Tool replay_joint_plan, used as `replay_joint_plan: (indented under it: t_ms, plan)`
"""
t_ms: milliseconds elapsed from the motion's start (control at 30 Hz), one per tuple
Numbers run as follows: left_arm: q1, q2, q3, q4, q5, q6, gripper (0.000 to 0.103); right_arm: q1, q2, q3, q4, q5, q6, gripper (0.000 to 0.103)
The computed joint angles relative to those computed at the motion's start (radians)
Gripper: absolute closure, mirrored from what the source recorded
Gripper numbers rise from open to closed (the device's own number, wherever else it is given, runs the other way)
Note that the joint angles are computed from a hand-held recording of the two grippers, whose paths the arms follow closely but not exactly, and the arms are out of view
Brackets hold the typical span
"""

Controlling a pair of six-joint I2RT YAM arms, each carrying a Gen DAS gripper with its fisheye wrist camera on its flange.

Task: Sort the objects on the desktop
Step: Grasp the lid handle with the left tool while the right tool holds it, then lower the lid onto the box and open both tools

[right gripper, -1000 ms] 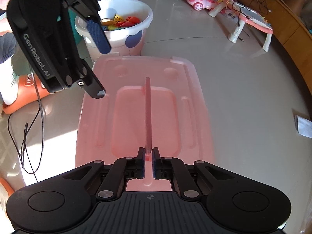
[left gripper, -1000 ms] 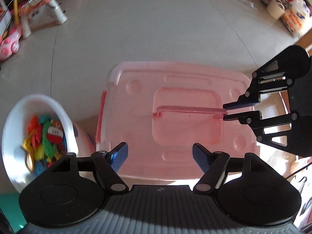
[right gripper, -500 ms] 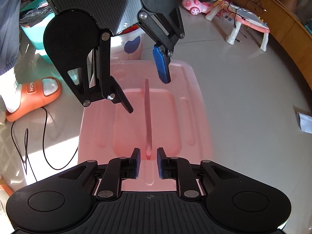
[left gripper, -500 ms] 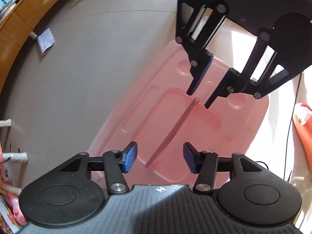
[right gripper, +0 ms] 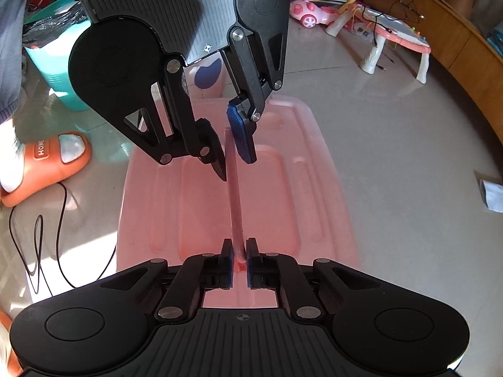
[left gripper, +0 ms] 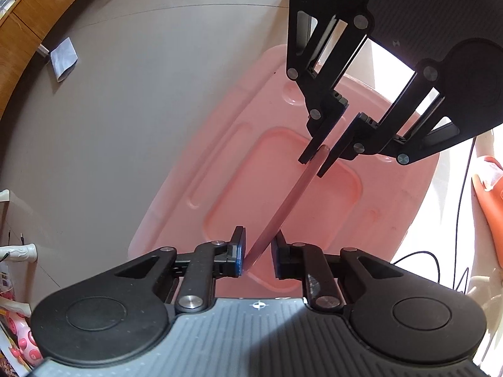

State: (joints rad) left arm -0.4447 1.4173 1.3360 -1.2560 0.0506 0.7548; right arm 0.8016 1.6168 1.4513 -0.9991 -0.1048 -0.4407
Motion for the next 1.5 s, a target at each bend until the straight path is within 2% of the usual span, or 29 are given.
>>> replay_joint_plan:
  t_ms: [167,400,567,867,933,967,1000,1067,1133,1200,1300,1433,1467,1500]
  plan:
    - [-0.001,0.009,0.033,-0.02,0.028,-0.027,0.085,-0.02,-0.002,0.038,-0.048,-0.018,0.015,0.097]
    - [-0.078,-0.015,-0.022,0.033,-0.025,-0.059,0.085,-0.026,0.012,0.04,-0.086,-0.018,0.028,0.097]
    - [-0.112,-0.03,-0.065,0.072,-0.054,-0.067,0.085,-0.041,-0.017,-0.03,-0.039,-0.038,0.052,0.097]
    - [-0.107,-0.03,-0.093,0.111,-0.035,-0.142,0.082,-0.034,-0.051,-0.071,-0.016,-0.033,0.075,0.096]
    - [-0.11,-0.049,-0.095,0.099,-0.036,-0.171,0.08,-0.037,-0.06,-0.075,-0.019,-0.04,0.092,0.094]
    - [-0.109,-0.053,-0.094,0.096,-0.035,-0.187,0.08,-0.038,-0.065,-0.074,-0.024,-0.041,0.103,0.087]
    - [-0.108,-0.059,-0.092,0.091,-0.035,-0.203,0.078,-0.037,-0.07,-0.07,-0.032,-0.037,0.115,0.075]
    - [-0.108,-0.069,-0.089,0.085,-0.044,-0.236,0.072,-0.036,-0.088,-0.06,-0.048,-0.028,0.132,0.066]
    - [-0.113,-0.094,-0.092,0.084,-0.065,-0.276,0.061,-0.036,-0.107,-0.041,-0.068,-0.022,0.15,0.064]
    - [-0.112,-0.115,-0.086,0.07,-0.071,-0.318,0.056,-0.034,-0.115,-0.01,-0.096,-0.011,0.17,0.064]
    - [-0.098,-0.145,-0.072,0.049,-0.059,-0.396,0.05,-0.024,-0.131,0.047,-0.155,0.024,0.204,0.062]
    - [-0.098,-0.187,-0.035,-0.011,-0.077,-0.465,0.049,-0.011,-0.167,0.102,-0.23,0.046,0.294,0.061]
    - [-0.074,-0.153,-0.021,0.011,-0.068,-0.459,0.047,-0.002,-0.18,0.103,-0.243,0.058,0.329,0.06]
    - [-0.059,-0.126,-0.008,0.03,-0.064,-0.463,0.038,0.012,-0.193,0.101,-0.256,0.078,0.368,0.06]
